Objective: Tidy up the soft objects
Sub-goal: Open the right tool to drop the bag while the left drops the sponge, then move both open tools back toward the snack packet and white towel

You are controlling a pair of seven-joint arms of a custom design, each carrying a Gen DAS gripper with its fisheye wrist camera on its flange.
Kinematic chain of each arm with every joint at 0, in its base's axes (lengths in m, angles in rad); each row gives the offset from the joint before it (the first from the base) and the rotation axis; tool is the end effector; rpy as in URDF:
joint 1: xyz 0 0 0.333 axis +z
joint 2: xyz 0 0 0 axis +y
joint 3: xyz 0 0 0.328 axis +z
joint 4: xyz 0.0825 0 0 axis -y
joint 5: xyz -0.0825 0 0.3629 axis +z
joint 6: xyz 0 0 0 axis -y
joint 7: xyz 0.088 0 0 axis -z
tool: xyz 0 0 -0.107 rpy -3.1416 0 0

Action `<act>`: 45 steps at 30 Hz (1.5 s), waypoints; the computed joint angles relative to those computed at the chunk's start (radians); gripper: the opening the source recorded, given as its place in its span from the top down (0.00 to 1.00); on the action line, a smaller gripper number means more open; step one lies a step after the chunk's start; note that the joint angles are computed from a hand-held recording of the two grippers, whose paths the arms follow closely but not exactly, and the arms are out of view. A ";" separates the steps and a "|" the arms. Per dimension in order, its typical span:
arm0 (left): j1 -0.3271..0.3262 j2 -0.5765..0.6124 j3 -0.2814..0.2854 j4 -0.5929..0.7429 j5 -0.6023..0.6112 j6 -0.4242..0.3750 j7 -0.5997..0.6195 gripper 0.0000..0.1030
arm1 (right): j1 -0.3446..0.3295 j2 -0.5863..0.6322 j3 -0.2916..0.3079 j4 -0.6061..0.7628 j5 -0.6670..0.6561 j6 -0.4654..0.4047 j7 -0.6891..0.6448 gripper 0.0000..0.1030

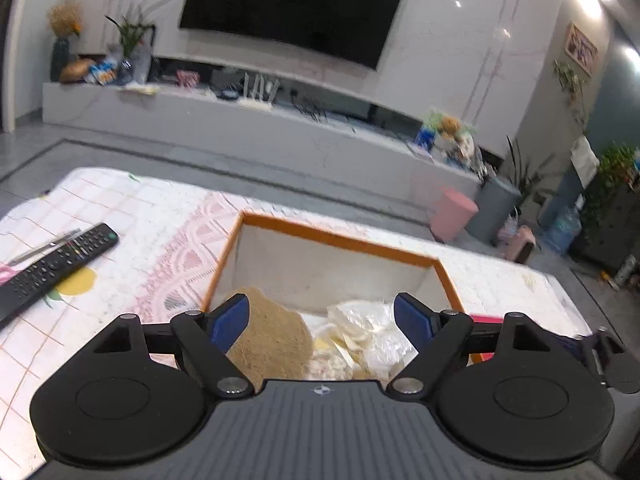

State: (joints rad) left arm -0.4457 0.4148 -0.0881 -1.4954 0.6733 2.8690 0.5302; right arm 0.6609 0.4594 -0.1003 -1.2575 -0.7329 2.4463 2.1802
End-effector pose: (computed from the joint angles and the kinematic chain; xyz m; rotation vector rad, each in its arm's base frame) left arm 0.6013 -0.3805 0.5581 -1.6910 1.7373 -1.2216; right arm 0.6055 0.4022 0.5995 -1.9805 1.3461 -1.0560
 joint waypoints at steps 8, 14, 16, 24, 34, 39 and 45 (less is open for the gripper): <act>-0.091 -0.057 0.052 0.000 0.249 -0.108 -0.161 0.07 | -0.047 -0.173 0.005 -0.200 -0.111 0.153 0.233 0.05; -0.121 -0.088 0.008 0.030 0.413 -0.216 -0.243 0.07 | -0.133 -0.367 0.042 -0.394 -0.211 0.268 0.339 0.03; -0.129 -0.086 -0.013 0.046 0.440 -0.246 -0.250 0.07 | -0.160 -0.420 0.053 -0.440 -0.271 0.280 0.394 0.03; -0.198 -0.039 -0.058 0.108 0.474 -0.308 -0.229 0.07 | -0.301 -0.574 0.110 -0.591 -0.410 0.313 0.556 0.03; -0.323 0.100 -0.032 0.206 0.510 -0.240 -0.340 0.07 | -0.462 -0.645 0.181 -0.703 -0.401 0.293 0.580 0.03; -0.368 0.173 -0.007 0.244 0.501 -0.177 -0.327 0.07 | -0.533 -0.644 0.205 -0.719 -0.310 0.285 0.613 0.03; -0.415 0.253 0.046 0.301 0.473 -0.114 -0.328 0.07 | -0.607 -0.651 0.229 -0.764 -0.303 0.321 0.668 0.03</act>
